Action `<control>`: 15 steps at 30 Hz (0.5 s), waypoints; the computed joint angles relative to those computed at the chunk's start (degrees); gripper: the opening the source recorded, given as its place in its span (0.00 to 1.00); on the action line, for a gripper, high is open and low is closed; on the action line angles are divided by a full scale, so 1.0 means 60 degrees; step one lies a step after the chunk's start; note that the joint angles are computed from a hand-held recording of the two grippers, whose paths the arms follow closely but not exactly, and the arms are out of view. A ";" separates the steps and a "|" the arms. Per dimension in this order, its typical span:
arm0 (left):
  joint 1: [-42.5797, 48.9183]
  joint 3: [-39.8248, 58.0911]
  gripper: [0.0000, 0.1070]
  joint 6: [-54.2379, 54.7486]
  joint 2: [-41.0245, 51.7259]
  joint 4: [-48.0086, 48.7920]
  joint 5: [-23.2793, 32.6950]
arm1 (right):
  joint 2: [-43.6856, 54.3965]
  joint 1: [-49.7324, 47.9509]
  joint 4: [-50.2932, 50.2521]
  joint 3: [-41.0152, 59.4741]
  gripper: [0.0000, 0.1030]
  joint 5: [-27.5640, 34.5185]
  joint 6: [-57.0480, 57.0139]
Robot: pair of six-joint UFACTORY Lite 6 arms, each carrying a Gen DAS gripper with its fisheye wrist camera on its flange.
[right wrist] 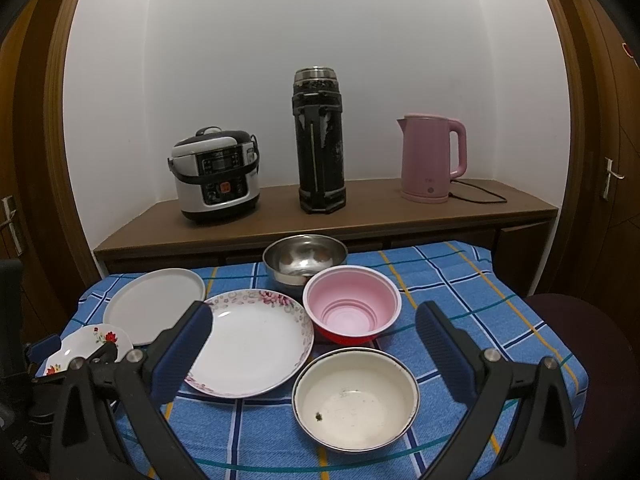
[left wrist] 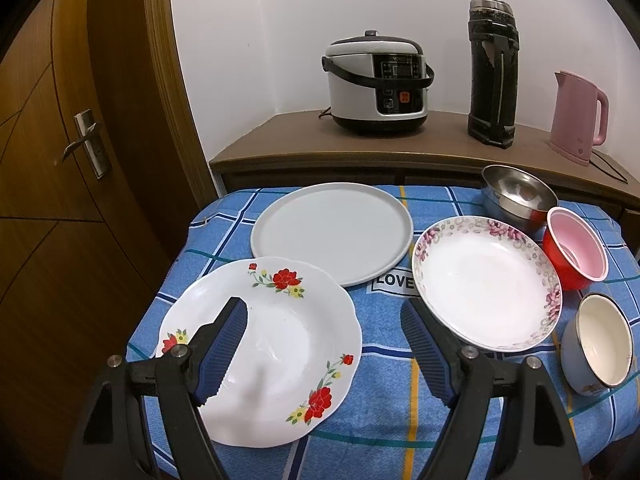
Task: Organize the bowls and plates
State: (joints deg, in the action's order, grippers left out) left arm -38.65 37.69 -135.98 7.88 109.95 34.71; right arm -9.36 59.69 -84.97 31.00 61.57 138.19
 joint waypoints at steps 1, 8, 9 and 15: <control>-0.0007 -0.0017 0.76 -0.0007 -0.0021 0.0011 -0.0002 | -0.0009 0.0003 0.0000 -0.0009 1.00 0.0008 -0.0005; 0.0025 0.0009 0.76 0.0028 -0.0013 0.0012 -0.0038 | 0.0005 0.0017 0.0012 0.0013 1.00 0.0034 0.0006; 0.0017 0.0009 0.76 0.0055 -0.0021 -0.0028 -0.0036 | 0.0005 0.0013 0.0012 0.0011 1.00 0.0034 0.0002; 0.0016 0.0014 0.76 0.0075 -0.0021 -0.0041 -0.0044 | 0.0012 -0.0004 -0.0013 0.0001 1.00 0.0008 0.0027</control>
